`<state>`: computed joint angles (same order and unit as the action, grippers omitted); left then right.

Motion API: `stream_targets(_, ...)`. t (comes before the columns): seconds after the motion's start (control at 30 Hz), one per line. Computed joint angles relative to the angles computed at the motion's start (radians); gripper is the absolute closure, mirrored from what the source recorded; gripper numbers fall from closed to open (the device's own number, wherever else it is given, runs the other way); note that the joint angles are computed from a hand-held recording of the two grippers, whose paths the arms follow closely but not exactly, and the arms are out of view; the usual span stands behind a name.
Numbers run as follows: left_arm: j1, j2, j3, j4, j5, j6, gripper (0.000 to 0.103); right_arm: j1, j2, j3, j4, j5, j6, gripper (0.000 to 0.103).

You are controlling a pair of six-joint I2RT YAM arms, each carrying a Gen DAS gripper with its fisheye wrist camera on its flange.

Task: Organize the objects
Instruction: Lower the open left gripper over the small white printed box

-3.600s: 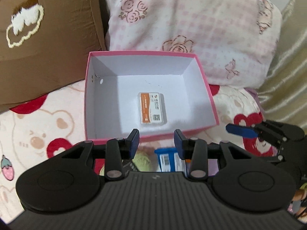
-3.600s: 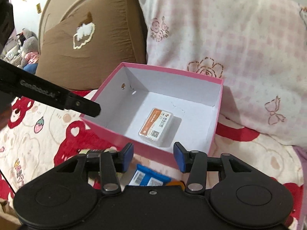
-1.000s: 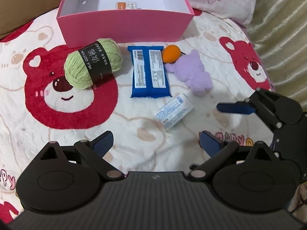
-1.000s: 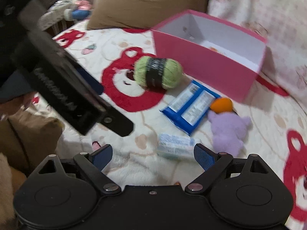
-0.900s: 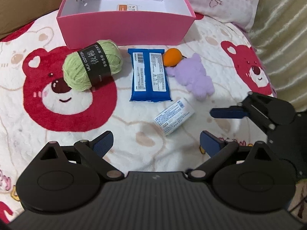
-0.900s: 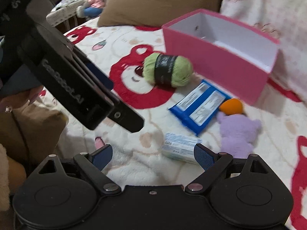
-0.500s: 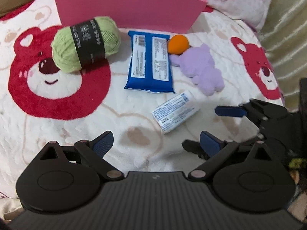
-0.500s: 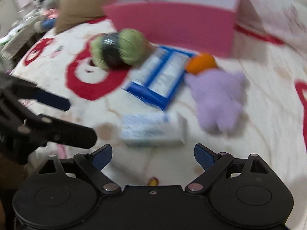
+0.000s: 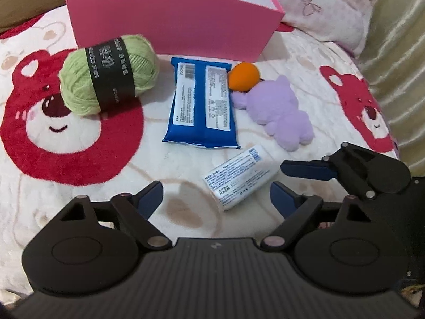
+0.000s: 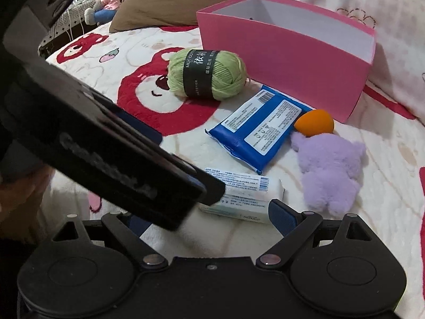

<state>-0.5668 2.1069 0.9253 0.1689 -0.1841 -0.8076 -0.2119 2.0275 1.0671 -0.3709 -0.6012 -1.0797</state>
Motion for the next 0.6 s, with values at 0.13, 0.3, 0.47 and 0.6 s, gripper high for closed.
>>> stream_targets(0.13, 0.010, 0.051, 0.038, -0.008, 0.018, -0.011, 0.027, 0.016, 0.013, -0.010, 0.073, 0.004, 0.041, 0.014)
stream_targets(0.3, 0.020, 0.095, 0.077, -0.019, 0.022, -0.019, 0.041, 0.038, 0.024, -0.046, 0.192, 0.034, 0.056, 0.015)
stream_targets(0.47, 0.047, 0.112, 0.068, 0.016, 0.030, -0.038, 0.051, 0.049, 0.086, 0.025, 0.151, 0.058, 0.094, 0.015)
stream_targets(0.6, 0.044, 0.137, 0.049, 0.118, 0.058, -0.034, 0.054, 0.050, 0.136, 0.114, 0.051, 0.070, 0.151, 0.013)
